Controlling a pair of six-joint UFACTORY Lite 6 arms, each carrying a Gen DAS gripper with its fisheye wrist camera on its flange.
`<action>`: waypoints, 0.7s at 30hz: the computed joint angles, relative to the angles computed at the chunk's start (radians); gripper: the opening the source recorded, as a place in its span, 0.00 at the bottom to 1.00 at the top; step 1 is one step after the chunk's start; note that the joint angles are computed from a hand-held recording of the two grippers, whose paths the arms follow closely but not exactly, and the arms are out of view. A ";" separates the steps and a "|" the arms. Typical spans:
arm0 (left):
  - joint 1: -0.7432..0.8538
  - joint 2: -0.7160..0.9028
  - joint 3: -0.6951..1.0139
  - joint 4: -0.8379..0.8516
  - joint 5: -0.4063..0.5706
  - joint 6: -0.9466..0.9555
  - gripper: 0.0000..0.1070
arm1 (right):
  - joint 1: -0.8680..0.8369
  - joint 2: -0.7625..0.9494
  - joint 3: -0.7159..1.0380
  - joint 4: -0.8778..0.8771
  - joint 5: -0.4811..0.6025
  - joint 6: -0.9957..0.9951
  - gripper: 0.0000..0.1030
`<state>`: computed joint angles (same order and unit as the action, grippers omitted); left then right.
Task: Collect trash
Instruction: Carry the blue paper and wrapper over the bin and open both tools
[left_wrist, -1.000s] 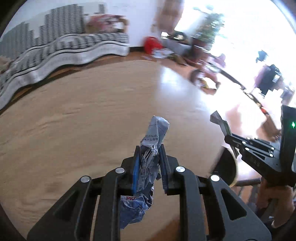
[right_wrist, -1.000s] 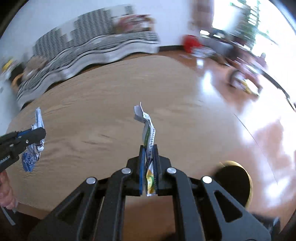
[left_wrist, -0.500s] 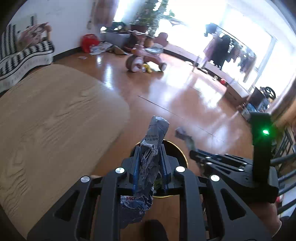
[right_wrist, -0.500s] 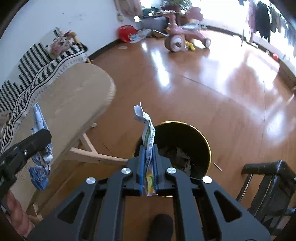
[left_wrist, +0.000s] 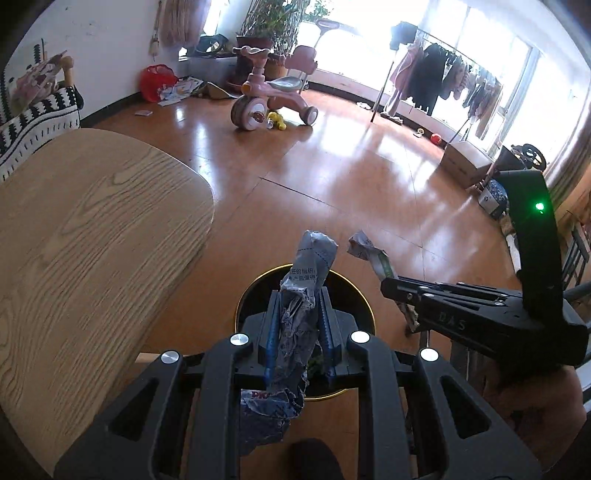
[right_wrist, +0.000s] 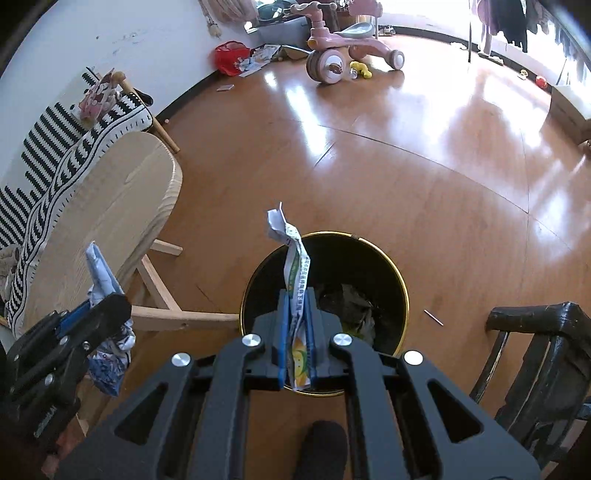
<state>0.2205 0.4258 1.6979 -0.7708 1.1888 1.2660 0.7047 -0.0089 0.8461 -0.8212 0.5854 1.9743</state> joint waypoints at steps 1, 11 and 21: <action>-0.004 0.001 0.000 0.001 -0.003 -0.005 0.18 | -0.003 0.001 0.001 0.005 -0.001 -0.005 0.08; -0.025 0.020 -0.010 0.006 -0.034 -0.028 0.18 | -0.024 -0.016 -0.013 -0.030 -0.027 0.028 0.73; -0.064 0.013 -0.049 0.006 -0.077 -0.044 0.18 | 0.039 -0.123 -0.041 -0.085 0.128 0.159 0.79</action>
